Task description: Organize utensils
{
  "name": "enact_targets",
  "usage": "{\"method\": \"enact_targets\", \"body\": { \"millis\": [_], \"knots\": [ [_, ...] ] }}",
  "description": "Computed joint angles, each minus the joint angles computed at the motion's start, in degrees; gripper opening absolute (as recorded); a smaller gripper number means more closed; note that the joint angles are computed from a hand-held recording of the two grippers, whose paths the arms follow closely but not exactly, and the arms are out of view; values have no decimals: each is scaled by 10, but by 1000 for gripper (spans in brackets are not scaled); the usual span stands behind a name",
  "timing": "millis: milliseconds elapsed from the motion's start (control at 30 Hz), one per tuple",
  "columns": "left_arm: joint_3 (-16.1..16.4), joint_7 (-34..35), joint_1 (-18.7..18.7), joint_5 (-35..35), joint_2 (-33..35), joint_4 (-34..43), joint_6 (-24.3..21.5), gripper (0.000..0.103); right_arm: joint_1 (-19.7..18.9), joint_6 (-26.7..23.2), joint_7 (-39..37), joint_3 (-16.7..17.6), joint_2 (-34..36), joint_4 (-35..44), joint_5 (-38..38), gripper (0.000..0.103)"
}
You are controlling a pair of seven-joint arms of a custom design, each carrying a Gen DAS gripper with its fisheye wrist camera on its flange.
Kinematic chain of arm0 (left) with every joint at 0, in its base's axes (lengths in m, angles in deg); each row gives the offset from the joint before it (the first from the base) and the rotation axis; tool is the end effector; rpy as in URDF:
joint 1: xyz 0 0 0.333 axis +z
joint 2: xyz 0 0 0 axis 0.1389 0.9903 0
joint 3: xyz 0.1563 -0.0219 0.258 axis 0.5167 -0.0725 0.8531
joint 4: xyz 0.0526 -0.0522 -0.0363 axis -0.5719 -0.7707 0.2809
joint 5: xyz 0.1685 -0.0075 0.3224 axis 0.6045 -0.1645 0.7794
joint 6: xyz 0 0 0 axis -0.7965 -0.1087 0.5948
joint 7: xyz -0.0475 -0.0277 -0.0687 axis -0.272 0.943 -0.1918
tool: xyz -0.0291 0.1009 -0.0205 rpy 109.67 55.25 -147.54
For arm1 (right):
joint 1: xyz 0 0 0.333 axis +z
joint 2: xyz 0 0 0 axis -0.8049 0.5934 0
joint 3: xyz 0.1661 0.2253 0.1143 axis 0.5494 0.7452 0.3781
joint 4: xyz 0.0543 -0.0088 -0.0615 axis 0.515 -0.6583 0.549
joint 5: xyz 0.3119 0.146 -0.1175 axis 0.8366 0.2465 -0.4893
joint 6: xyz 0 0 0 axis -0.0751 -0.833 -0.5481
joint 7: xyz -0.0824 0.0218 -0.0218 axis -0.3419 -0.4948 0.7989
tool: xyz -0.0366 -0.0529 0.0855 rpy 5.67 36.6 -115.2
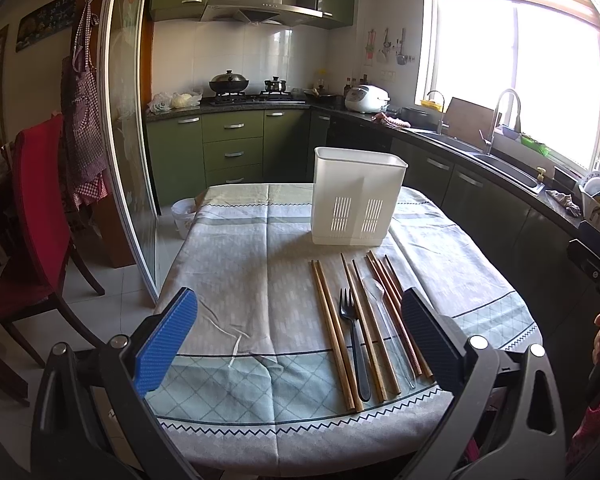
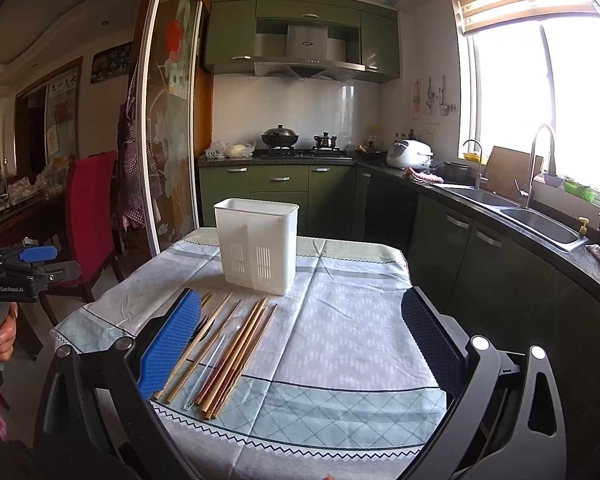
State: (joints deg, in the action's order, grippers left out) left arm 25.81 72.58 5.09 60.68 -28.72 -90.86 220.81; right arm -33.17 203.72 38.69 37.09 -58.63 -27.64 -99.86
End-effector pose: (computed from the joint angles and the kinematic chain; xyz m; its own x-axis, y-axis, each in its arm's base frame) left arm 0.5878 -0.1099 0.6517 -0.0211 -0.9982 0.0558 -0.5370 -0.0358 -0.8428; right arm 0.5747 0.2460 0.6765 0.2819 -0.9592 0.0207 -0.3505 -0.1230 -0.9285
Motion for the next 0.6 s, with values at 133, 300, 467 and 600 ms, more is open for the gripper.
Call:
{"method": "enact_targets", "body": {
  "millis": [133,300,467,600],
  "knots": [
    [0,2,0,-3,-1,-2,-1,97,0,0,-1,0,0,-1,0,99],
    [0,4,0,-5,-2,-4,0,97,1,4,0,-1,0,-3,0,99],
    [-1,4,0,-5,-1,-3,-1,97,1,2,1,-1,0,-3,-1,99],
    [0,4,0,-5,-1,-3,-1,97,1,3,2,-1,0,-4,-2,99]
  ]
}}
